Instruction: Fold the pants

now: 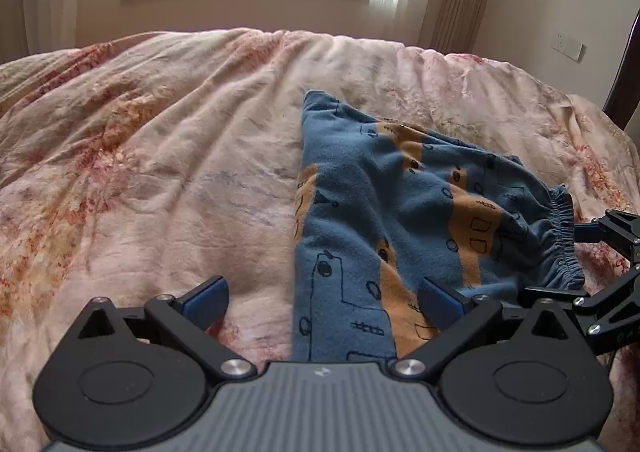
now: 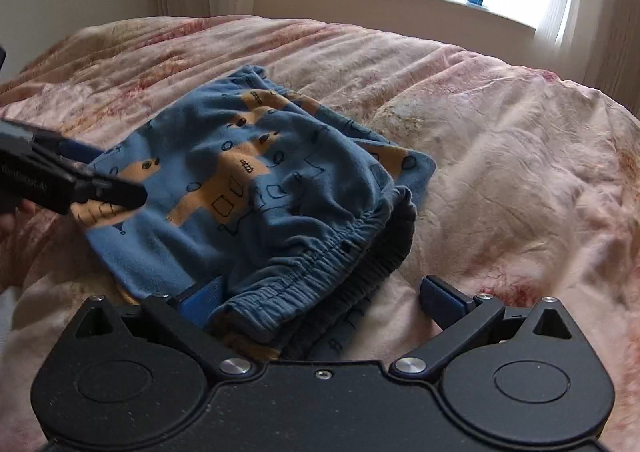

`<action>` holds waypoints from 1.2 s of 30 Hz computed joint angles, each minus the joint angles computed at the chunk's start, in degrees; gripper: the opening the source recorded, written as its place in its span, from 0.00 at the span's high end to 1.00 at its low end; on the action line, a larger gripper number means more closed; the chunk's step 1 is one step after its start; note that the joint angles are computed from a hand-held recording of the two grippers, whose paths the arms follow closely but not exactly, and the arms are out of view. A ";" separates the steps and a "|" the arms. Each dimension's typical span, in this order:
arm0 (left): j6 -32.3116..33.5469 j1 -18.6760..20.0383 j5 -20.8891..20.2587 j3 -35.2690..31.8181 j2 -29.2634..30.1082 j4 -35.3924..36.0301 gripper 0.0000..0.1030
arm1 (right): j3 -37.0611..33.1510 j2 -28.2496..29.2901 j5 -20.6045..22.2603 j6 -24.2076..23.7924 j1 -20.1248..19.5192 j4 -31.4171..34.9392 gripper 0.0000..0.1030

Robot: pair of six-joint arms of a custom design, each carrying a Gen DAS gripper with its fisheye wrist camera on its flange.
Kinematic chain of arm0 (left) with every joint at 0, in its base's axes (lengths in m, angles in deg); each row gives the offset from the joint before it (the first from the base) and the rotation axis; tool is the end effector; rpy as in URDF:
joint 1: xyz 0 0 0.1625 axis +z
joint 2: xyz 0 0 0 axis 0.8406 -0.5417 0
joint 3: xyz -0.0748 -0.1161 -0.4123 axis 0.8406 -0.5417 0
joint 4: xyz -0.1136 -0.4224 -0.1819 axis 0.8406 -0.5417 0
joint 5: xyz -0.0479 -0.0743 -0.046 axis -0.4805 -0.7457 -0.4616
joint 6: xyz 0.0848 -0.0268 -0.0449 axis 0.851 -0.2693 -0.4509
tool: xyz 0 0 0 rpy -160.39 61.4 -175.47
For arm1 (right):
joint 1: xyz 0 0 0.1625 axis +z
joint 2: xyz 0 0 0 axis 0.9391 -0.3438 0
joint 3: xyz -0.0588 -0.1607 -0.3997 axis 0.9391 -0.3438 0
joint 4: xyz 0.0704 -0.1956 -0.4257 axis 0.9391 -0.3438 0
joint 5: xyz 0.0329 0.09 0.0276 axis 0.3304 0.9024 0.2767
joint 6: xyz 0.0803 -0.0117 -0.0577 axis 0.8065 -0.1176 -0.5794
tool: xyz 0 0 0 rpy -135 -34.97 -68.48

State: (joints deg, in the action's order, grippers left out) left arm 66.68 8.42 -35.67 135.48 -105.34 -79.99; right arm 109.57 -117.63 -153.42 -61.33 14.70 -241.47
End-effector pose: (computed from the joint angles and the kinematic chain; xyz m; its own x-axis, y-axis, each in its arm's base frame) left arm -0.1544 -0.7610 -0.0081 -0.6493 0.5736 -0.4993 0.7269 0.6612 -0.1857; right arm 0.0300 -0.6291 0.1273 -0.7287 0.0089 0.6848 -0.4575 0.7377 -0.4964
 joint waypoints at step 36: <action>-7.15 1.42 -6.70 -4.62 0.08 6.01 0.30 | -3.14 -2.97 17.72 18.69 -6.60 -0.32 0.28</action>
